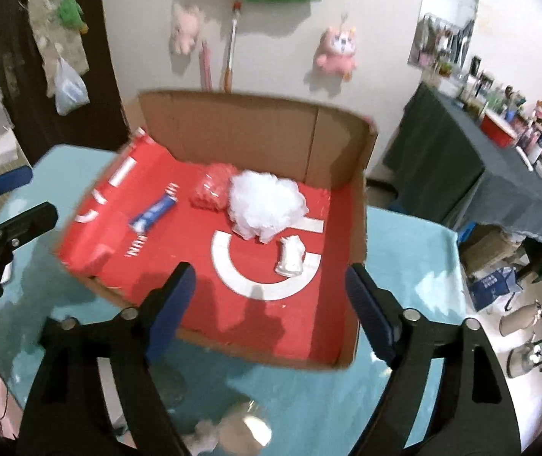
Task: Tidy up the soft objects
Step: 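Withdraw both open tools from the box back over the table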
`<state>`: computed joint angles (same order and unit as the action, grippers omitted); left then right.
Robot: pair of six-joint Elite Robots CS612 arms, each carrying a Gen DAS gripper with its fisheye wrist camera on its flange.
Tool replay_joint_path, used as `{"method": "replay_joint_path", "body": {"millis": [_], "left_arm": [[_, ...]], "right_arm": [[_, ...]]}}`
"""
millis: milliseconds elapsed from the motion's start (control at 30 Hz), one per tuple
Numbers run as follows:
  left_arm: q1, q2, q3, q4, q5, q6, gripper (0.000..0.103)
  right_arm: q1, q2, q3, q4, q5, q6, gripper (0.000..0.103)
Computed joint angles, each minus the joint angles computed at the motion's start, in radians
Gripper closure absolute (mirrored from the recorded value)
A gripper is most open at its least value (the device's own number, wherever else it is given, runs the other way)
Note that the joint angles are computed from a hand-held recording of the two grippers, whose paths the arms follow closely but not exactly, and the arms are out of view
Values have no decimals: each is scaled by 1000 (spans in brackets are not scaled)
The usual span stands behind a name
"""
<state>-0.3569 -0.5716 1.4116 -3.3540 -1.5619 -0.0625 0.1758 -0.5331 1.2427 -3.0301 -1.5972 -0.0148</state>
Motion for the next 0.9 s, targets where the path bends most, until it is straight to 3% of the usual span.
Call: {"method": "replay_joint_path", "body": {"millis": [167, 233, 400, 667, 900], "left_arm": [[-17, -44, 119, -169, 25, 5, 0], [-26, -55, 165, -240, 36, 11, 0], [-41, -68, 244, -354, 18, -5, 0], [-77, -49, 349, -555, 73, -30, 0], [-102, -9, 381, -640, 146, -50, 0]], "right_arm": [[6, -70, 157, -199, 28, 28, 21], [11, -92, 218, -295, 34, 30, 16], [36, -121, 337, -511, -13, 19, 11], [67, -107, 443, -717, -67, 44, 7], [103, -47, 464, -828, -213, 75, 7]]}}
